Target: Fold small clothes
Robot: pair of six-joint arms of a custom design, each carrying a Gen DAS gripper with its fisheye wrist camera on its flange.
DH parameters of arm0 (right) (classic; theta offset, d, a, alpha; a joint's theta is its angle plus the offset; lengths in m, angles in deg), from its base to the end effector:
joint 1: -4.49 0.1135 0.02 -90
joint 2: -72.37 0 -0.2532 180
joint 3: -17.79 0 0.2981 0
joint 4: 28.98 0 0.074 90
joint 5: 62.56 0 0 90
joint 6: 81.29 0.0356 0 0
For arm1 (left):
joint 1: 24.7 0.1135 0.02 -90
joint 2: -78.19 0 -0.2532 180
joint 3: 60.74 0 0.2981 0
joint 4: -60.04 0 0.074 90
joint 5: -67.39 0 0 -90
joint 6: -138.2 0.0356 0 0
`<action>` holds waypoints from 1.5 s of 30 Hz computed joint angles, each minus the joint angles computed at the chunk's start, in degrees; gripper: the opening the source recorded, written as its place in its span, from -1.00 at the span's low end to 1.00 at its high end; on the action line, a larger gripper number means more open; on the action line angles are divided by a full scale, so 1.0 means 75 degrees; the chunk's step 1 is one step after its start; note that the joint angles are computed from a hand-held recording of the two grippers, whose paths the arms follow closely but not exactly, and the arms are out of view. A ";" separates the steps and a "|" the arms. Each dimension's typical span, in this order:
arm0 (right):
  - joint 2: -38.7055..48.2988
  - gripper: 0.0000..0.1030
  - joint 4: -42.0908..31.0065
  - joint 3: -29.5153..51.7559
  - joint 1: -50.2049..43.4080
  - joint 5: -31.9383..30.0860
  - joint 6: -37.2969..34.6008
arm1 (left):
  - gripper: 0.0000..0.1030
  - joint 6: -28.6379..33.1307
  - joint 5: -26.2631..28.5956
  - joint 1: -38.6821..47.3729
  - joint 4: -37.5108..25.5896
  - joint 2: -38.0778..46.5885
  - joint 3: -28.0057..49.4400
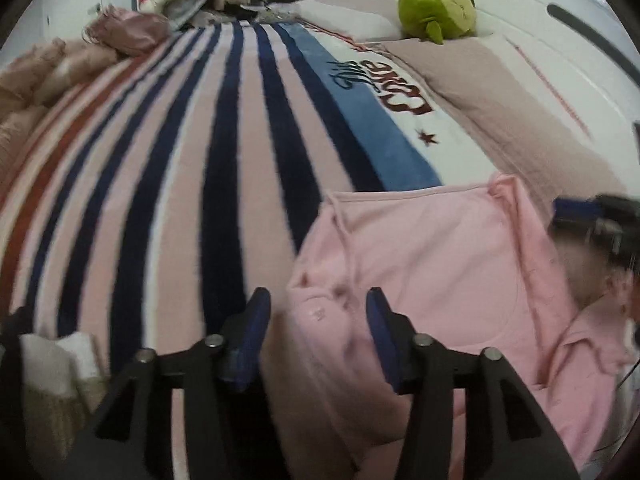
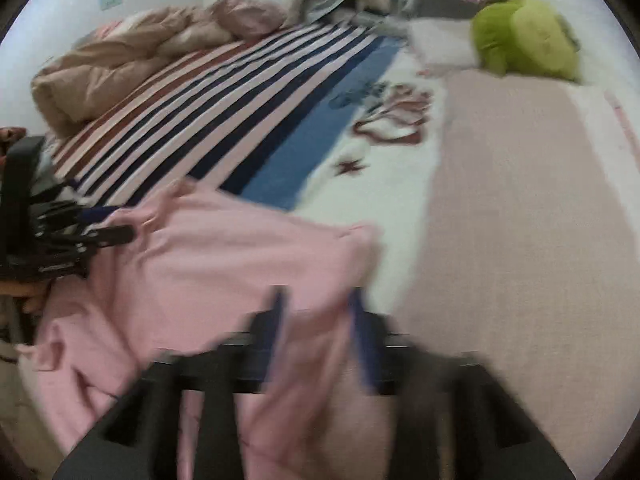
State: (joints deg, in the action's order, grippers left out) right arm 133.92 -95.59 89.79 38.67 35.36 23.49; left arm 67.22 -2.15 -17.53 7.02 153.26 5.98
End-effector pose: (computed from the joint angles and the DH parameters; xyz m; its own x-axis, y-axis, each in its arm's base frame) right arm 0.2124 0.1383 0.2994 -0.7902 -0.2312 -0.5676 -0.3014 0.9530 0.0314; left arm 0.3003 0.0252 0.2206 -0.8073 0.2062 -0.5530 0.3304 0.9343 -0.1339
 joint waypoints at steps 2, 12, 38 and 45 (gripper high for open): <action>0.0828 0.03 -0.0107 0.0234 0.0275 -0.0127 -0.0023 | -0.10 -0.0093 -0.0267 -0.0268 0.0113 0.0245 0.0027; 0.0937 -1.00 -0.1089 0.0519 0.0732 0.2255 -0.0545 | -0.84 0.0277 -0.1167 0.0055 0.0942 -0.0699 -0.0660; -0.2554 0.46 -0.2300 -0.1405 0.5311 0.1462 0.1532 | 0.60 0.5898 0.1372 0.2454 -0.4968 -0.5025 -0.1989; -0.2926 -0.74 -0.2111 -0.1537 0.4792 0.1904 0.1752 | -0.69 0.5110 0.1237 0.2355 -0.4818 -0.5640 -0.2157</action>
